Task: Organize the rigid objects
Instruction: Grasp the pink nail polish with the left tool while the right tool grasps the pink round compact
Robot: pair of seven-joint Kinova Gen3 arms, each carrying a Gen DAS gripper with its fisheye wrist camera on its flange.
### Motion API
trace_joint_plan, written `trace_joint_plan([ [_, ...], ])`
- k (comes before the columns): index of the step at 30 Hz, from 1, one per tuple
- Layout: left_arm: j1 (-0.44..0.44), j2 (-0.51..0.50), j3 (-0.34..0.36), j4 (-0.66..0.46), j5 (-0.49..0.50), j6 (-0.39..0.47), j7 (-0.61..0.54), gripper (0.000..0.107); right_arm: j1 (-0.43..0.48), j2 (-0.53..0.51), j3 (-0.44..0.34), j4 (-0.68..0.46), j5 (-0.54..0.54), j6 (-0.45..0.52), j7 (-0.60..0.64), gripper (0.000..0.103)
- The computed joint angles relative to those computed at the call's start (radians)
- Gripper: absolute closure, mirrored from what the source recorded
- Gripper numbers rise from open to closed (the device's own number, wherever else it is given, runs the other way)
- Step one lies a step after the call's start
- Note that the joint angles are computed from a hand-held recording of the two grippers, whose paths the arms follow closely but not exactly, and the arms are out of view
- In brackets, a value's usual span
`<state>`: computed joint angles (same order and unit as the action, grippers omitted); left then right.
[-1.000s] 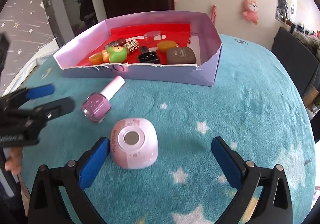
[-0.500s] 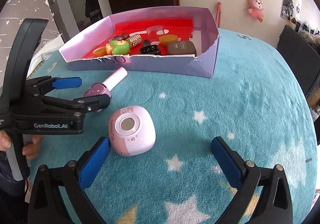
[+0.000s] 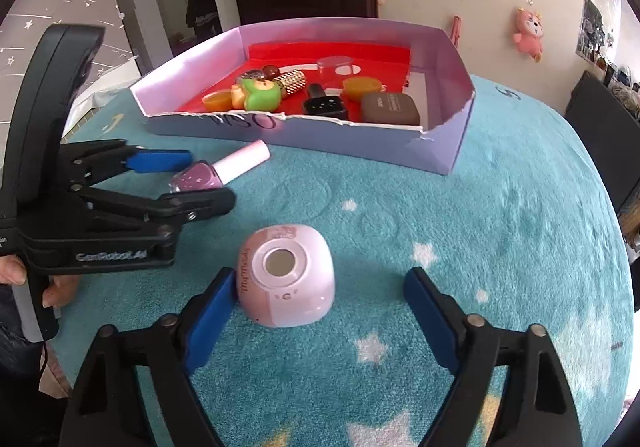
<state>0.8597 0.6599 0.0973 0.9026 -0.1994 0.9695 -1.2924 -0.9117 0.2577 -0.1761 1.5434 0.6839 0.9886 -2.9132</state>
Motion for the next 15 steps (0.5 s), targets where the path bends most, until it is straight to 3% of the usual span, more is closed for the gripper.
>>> trace_joint_plan([
  [5,-0.023,-0.019,0.019,0.031,0.035,-0.022,-0.013,0.073,0.017,-0.027,-0.005,0.048,0.007,-0.105,-0.022,0.052],
  [15,-0.037,-0.101,0.022,0.142,0.035,-0.103,0.025,0.074,0.002,-0.043,-0.014,0.045,0.081,-0.085,-0.103,0.052],
])
